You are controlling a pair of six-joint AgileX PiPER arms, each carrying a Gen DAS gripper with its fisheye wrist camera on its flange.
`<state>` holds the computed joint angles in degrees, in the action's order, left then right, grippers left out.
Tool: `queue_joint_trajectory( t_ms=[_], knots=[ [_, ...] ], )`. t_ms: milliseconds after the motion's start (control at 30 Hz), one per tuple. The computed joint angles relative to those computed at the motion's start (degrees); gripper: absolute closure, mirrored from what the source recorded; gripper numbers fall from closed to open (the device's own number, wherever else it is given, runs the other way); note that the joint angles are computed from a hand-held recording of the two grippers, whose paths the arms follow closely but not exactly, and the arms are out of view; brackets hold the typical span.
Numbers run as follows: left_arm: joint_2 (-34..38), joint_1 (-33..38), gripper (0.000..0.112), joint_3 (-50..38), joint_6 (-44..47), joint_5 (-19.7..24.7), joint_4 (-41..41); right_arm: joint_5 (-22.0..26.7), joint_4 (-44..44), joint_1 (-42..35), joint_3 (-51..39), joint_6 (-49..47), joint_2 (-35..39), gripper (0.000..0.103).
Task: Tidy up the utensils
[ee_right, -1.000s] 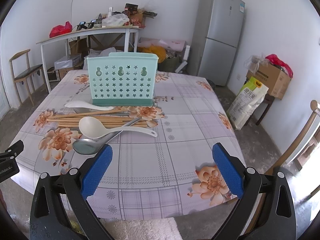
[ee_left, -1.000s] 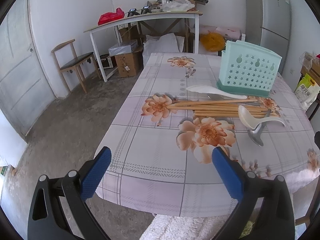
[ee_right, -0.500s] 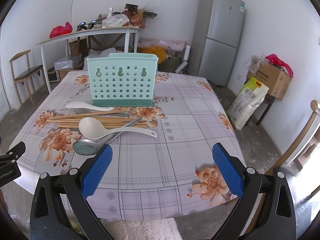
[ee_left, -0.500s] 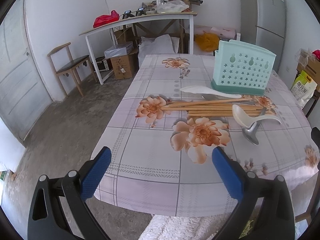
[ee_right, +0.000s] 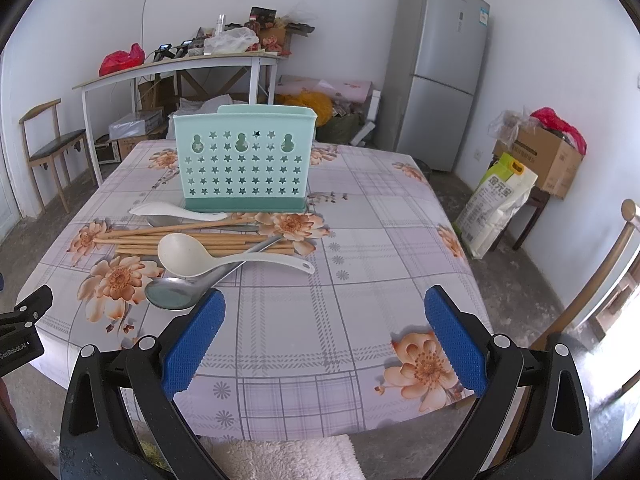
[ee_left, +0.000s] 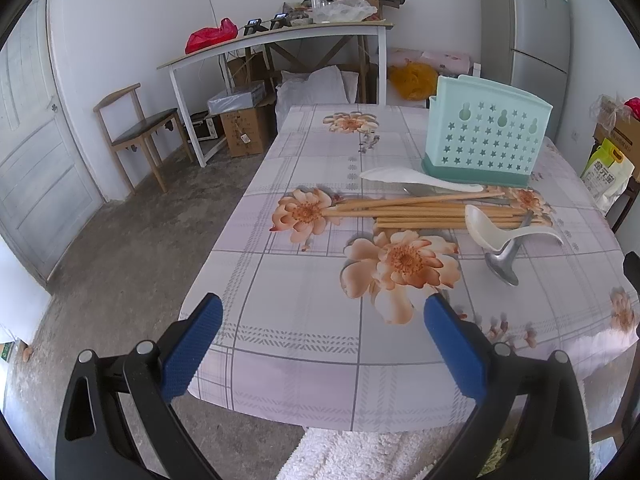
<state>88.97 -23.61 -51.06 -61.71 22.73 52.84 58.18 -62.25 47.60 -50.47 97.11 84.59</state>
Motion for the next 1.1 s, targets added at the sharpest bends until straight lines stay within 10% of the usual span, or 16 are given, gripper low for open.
queue_joint_trajectory(
  t_ms=[1100],
  knots=[
    [0.60,0.98,0.014,-0.02,2.10,0.60,-2.07,0.35,-0.04,0.41,-0.20,0.61,0.60,0.008]
  ],
)
